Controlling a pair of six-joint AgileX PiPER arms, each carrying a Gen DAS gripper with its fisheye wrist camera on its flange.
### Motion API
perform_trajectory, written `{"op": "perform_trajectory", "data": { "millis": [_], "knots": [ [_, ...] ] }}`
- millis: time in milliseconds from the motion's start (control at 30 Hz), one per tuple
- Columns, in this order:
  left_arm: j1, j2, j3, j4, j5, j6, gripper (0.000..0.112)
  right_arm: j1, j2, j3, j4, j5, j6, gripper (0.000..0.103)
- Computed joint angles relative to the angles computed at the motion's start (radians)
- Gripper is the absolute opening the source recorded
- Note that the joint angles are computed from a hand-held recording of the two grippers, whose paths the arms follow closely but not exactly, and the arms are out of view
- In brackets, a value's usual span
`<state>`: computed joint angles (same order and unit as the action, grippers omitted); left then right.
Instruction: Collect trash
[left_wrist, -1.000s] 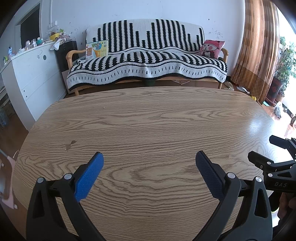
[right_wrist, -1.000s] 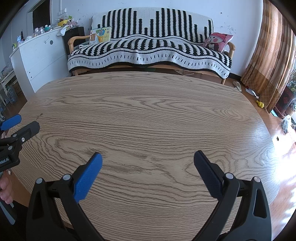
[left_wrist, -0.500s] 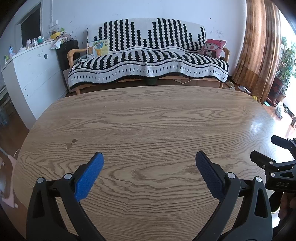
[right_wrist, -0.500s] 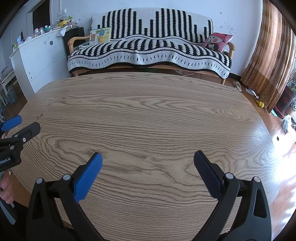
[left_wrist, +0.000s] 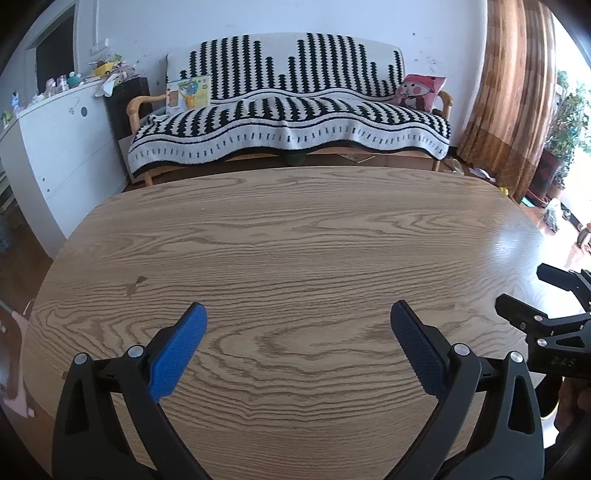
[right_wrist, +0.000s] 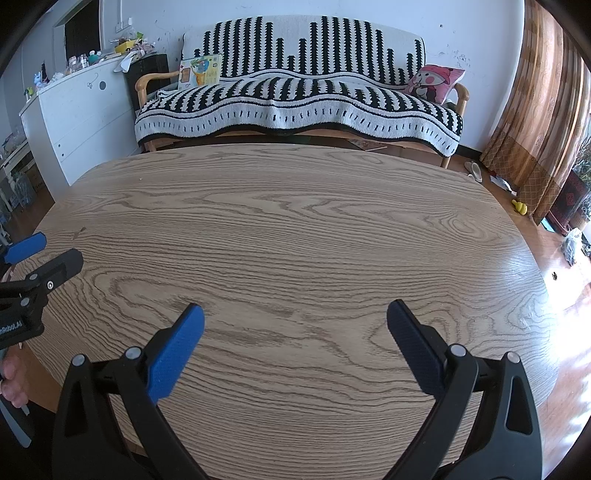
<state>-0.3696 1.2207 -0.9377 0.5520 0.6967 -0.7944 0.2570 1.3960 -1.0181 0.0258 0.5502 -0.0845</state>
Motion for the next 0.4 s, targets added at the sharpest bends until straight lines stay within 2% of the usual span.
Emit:
{"op": "perform_trajectory", "data": {
  "millis": [400],
  "knots": [
    [0.008,0.018,-0.027,0.014,0.029,-0.009,0.097,0.009,0.010,-0.020,-0.006,0.016,0.020,0.096]
  ]
}}
